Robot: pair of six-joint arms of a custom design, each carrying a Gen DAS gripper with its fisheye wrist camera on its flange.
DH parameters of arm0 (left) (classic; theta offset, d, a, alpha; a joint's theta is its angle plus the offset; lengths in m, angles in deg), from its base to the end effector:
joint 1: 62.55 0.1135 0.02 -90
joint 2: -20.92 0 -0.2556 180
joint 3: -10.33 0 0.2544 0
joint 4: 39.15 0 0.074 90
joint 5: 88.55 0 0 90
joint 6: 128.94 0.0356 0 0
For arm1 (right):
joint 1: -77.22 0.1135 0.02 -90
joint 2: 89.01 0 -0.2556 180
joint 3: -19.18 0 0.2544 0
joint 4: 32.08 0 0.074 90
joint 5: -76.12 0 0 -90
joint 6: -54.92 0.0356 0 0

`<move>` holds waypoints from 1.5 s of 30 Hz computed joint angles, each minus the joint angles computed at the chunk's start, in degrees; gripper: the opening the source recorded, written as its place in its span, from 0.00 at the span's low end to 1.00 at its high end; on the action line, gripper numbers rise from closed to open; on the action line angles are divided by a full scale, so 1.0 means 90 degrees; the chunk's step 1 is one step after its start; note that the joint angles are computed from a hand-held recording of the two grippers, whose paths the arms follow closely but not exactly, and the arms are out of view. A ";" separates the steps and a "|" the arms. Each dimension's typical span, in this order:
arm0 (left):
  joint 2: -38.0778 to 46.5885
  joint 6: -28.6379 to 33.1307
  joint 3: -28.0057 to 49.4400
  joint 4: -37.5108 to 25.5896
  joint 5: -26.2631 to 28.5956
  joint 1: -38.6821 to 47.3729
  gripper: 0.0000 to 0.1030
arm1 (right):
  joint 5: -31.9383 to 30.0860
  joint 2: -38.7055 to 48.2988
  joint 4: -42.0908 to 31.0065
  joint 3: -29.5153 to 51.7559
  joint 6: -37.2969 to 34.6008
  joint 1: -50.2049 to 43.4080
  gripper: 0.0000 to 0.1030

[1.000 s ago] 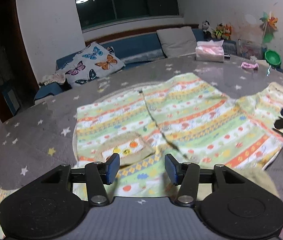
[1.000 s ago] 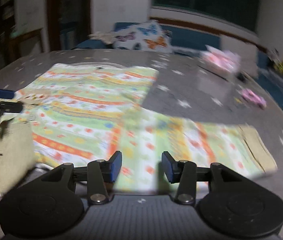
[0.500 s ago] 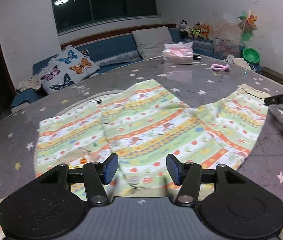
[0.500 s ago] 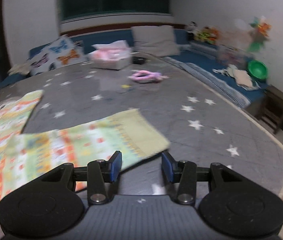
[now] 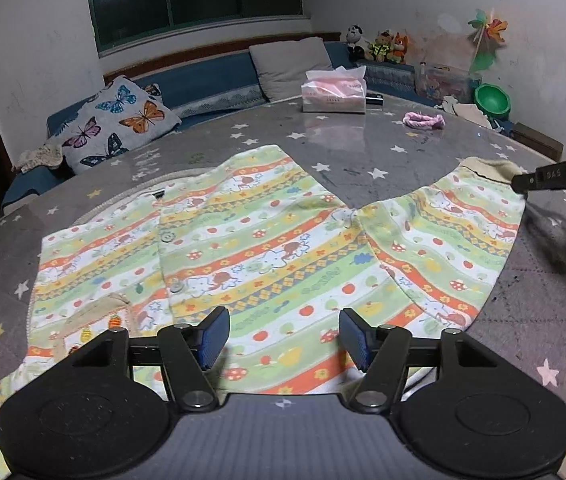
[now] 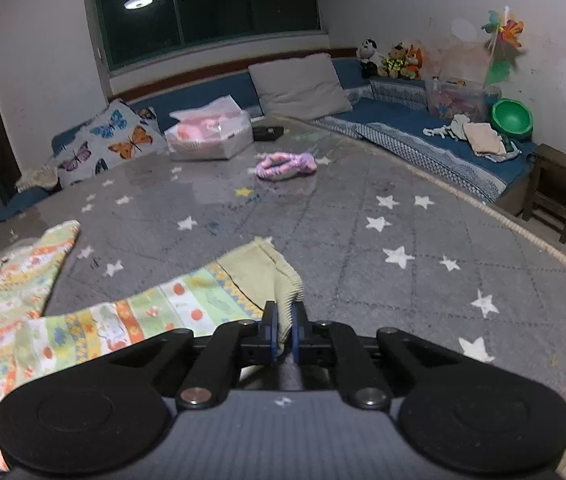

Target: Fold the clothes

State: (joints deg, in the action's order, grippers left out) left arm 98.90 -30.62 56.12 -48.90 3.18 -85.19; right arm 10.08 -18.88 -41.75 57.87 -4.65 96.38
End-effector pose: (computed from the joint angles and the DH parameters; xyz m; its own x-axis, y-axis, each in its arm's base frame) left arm 0.2429 -0.1025 0.1547 -0.5517 0.3868 -0.7389 0.4905 0.8670 0.0877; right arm 0.2224 0.0620 0.1511 -0.5411 0.3020 -0.7849 0.3052 0.9402 0.1514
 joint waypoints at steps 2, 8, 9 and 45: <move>0.0074 -0.0033 0.0069 -0.0043 -0.0011 -0.0068 0.68 | -0.0047 -0.0238 -0.0115 -0.0015 0.0006 0.0018 0.05; 0.0245 -0.0130 0.0191 -0.0037 -0.0016 -0.0242 0.69 | -0.0443 -0.1132 -0.0847 0.0289 -0.0045 0.0155 0.05; 0.0295 -0.0141 0.0214 -0.0029 -0.0017 -0.0270 0.69 | -0.0495 -0.1239 -0.0949 0.0387 -0.0048 0.0222 0.05; -0.1867 0.0576 -0.1128 -0.0742 0.2017 0.3636 0.70 | -0.1469 0.3454 -0.1447 0.5633 -0.1150 0.3800 0.05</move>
